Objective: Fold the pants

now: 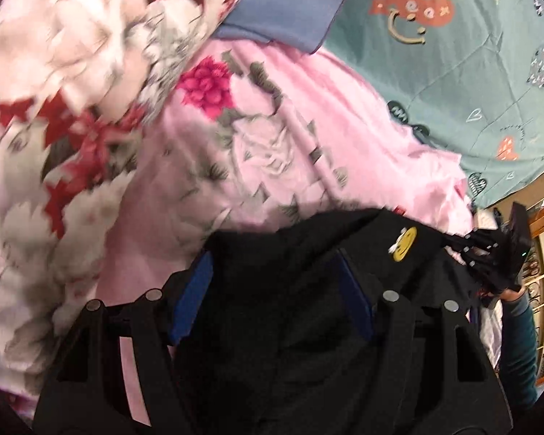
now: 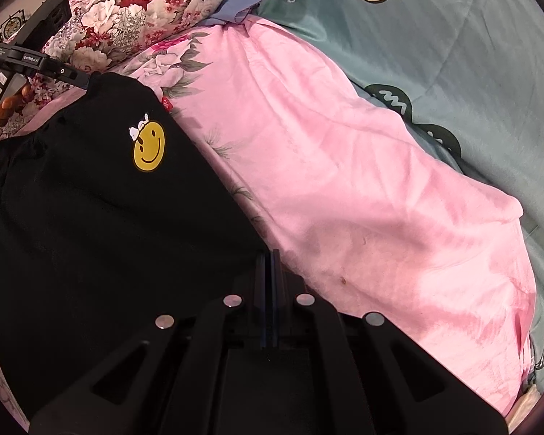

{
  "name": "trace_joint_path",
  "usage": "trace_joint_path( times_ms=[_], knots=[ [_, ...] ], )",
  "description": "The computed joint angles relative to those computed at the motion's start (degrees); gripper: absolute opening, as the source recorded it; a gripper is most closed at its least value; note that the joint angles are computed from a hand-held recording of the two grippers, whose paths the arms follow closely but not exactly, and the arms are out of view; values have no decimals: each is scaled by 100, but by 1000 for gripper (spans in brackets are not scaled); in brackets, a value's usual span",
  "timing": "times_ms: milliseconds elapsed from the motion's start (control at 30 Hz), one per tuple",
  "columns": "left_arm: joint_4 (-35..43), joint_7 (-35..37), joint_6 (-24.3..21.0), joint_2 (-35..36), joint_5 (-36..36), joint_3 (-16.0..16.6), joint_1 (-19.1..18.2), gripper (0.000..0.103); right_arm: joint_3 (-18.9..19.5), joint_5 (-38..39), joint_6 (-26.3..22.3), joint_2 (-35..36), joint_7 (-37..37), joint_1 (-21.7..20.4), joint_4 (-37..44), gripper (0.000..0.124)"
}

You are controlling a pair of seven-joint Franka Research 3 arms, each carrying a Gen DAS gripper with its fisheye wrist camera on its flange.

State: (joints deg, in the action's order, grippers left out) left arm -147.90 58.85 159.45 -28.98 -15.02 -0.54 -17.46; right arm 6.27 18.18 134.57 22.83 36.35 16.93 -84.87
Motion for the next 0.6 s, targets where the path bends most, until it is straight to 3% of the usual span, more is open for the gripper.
trace_joint_path(
  times_ms=[200, 300, 367, 433, 533, 600],
  knots=[
    [115, 225, 111, 175, -539, 262, -296, 68, -5, 3, -8, -31, -7, -7, -39, 2],
    [-36, 332, 263, 38, -893, 380, -446, 61, 2, 38, -20, -48, -35, -24, -55, 2],
    [-11, 258, 56, 29, -845, 325, -341, 52, 3, 57, -9, -46, -27, -24, -58, 2],
    [12, 211, -73, 90, -941, 345, -308, 50, 4, 66, -4, -48, -22, -22, -63, 2],
    [-107, 360, 244, 113, -1275, 413, -408, 47, 10, 84, -18, -62, -29, -26, -73, 2],
    [-102, 336, 306, 136, -1135, 286, -310, 36, 3, 82, -4, -85, -32, -26, -108, 2]
  ],
)
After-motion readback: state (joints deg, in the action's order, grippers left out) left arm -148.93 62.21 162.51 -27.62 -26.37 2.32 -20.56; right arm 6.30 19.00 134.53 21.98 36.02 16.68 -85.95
